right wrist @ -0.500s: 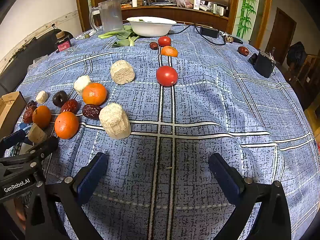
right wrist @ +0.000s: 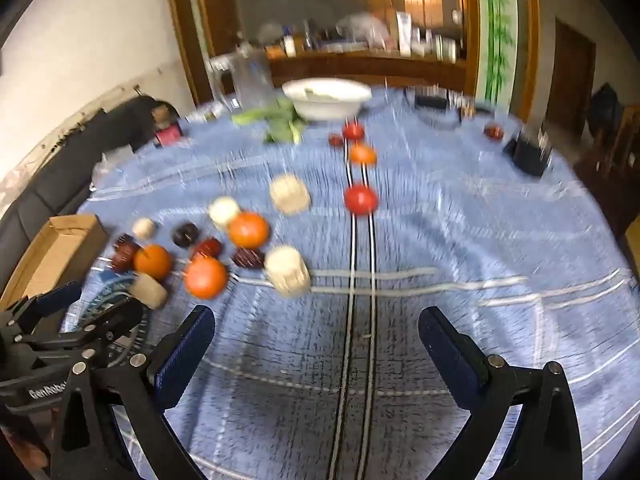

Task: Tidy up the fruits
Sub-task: 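Move the left tool toward the white cube near the orange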

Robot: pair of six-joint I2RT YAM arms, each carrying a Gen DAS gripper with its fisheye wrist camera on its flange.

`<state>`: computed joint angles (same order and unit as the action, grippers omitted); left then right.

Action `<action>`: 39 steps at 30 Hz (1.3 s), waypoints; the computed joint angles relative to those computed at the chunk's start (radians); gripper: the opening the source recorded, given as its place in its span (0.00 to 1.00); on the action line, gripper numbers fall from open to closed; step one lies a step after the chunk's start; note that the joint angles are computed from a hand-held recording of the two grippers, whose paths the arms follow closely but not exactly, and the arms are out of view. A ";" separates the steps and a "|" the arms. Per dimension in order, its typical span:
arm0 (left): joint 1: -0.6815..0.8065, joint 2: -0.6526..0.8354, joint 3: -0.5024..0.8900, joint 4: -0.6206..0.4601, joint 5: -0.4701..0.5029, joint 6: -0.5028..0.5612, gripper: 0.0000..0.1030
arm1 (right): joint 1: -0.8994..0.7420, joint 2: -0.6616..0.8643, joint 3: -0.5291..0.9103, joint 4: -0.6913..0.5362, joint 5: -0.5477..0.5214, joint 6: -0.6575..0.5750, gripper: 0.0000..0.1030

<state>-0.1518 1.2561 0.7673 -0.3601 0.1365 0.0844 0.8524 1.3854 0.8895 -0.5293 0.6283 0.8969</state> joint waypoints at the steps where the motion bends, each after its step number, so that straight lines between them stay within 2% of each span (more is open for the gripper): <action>1: 0.017 -0.036 -0.012 -0.009 0.009 0.014 1.00 | 0.019 -0.006 0.011 -0.017 0.017 0.001 1.00; 4: 0.054 -0.082 -0.011 -0.051 0.046 0.043 1.00 | 0.071 -0.023 0.021 -0.052 0.069 0.028 1.00; 7: 0.080 -0.133 -0.033 -0.086 0.077 0.074 1.00 | 0.083 -0.041 0.008 -0.025 0.057 0.023 1.00; 12: 0.108 -0.195 -0.062 -0.105 0.114 0.101 1.00 | 0.162 -0.018 0.051 -0.099 0.118 0.055 1.00; 19: 0.083 -0.245 -0.060 -0.132 0.082 0.092 1.00 | 0.192 -0.010 0.070 -0.127 0.133 0.081 1.00; 26: 0.107 -0.248 -0.064 -0.125 0.095 0.097 1.00 | 0.205 -0.006 0.080 -0.145 0.152 0.092 1.00; 39: 0.101 -0.213 -0.072 -0.083 0.073 0.092 1.00 | 0.183 -0.016 0.042 -0.067 0.119 0.060 0.98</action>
